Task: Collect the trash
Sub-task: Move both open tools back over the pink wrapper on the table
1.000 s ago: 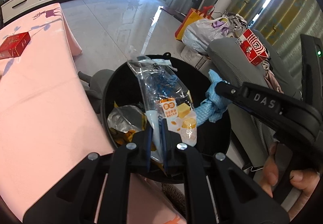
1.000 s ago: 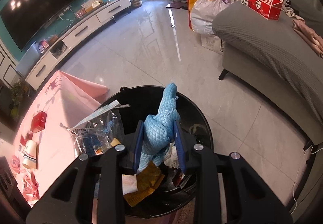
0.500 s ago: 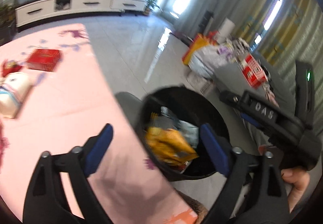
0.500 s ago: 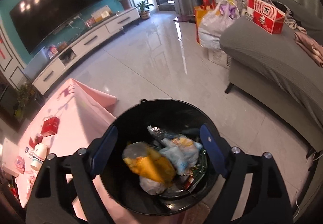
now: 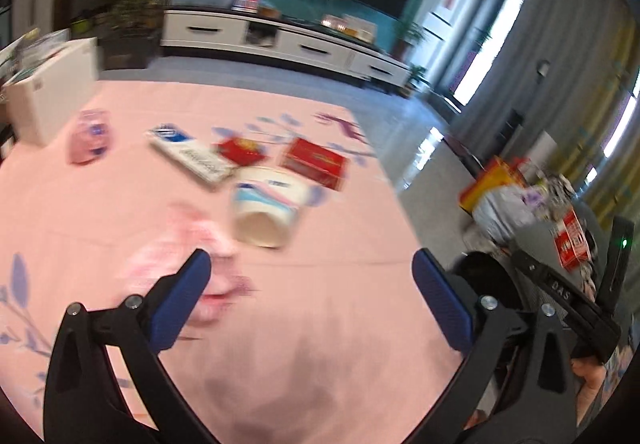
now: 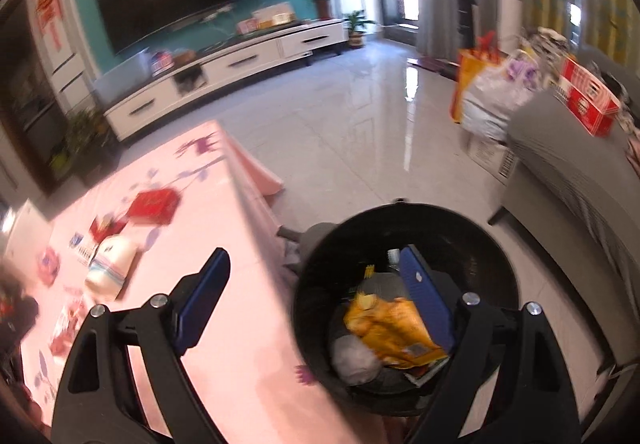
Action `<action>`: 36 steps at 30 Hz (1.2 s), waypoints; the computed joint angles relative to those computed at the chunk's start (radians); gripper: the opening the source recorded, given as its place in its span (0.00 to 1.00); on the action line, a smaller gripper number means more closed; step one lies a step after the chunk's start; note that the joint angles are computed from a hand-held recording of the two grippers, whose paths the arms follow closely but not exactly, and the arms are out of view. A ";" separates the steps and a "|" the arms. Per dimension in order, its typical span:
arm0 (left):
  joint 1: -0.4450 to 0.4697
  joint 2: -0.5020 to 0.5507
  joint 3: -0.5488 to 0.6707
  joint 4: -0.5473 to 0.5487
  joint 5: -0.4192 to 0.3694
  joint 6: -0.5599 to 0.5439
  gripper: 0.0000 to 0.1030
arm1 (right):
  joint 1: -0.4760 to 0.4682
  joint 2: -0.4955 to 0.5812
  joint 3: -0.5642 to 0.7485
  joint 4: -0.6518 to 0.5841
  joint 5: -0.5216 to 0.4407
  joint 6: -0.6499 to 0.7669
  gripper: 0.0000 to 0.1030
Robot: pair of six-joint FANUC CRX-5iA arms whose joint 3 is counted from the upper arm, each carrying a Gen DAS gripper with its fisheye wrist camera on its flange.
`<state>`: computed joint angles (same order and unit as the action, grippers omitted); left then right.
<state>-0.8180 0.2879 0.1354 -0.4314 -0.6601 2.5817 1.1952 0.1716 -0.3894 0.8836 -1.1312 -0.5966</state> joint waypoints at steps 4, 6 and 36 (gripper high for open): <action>0.054 -0.095 -0.118 -0.021 0.011 0.068 0.97 | -0.011 0.065 0.074 -0.011 0.037 0.099 0.82; 0.088 -0.132 -0.175 0.002 0.032 0.060 0.97 | -0.013 0.100 0.113 -0.014 0.046 0.142 0.82; 0.244 -0.181 -0.407 0.264 0.177 -0.142 0.97 | -0.005 0.319 0.330 -0.037 0.135 0.289 0.82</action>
